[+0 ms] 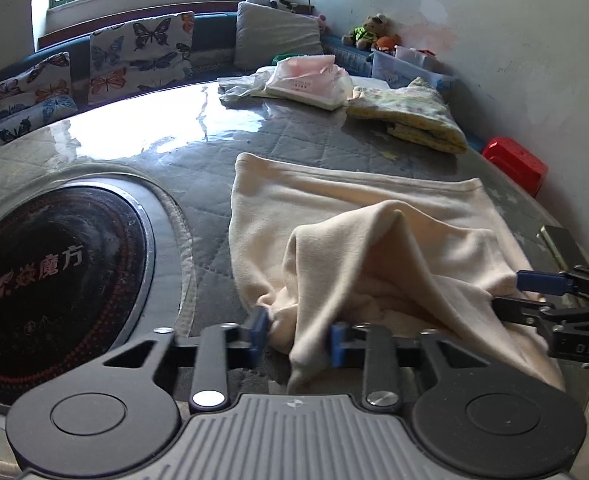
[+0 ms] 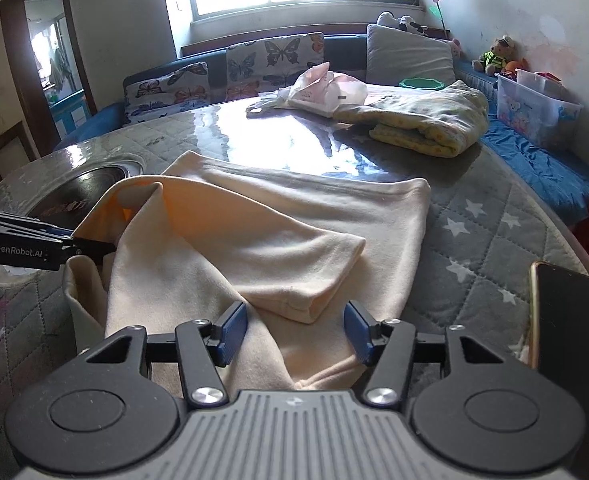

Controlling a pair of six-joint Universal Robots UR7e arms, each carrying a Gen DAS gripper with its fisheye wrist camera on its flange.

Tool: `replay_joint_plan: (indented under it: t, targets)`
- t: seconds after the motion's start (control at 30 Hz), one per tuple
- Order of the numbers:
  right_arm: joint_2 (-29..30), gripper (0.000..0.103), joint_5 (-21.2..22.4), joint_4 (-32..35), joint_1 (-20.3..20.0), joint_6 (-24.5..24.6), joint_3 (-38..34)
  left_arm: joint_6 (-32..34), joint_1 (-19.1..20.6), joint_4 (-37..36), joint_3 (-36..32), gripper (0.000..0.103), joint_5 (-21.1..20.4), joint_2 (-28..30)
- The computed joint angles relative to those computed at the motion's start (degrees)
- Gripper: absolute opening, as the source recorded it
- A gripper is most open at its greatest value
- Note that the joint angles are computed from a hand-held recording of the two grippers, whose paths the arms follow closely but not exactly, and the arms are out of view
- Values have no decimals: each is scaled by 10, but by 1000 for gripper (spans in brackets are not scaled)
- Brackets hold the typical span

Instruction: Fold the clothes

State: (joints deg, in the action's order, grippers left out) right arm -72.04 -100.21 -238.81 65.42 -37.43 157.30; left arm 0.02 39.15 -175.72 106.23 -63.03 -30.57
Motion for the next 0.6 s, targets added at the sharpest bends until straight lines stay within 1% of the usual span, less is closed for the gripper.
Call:
replay_joint_plan:
  t: [0.07, 0.13, 0.27, 0.37, 0.6]
  targets:
    - [11, 56, -2, -7, 5, 0, -5, -11, 3, 0, 6, 26, -2, -7]
    - [21, 56, -4, -13, 9, -1, -10, -21, 3, -2, 14, 25, 5, -14]
    - [40, 57, -5, -11, 25, -3, -22, -29, 2, -15, 36, 24, 29, -28]
    - [61, 57, -15, -6, 48, -4, -37, -42, 7, -20, 52, 24, 45, -44]
    - [116, 57, -42, 36, 115, -11, -93, -66, 22, -23, 86, 24, 91, -88]
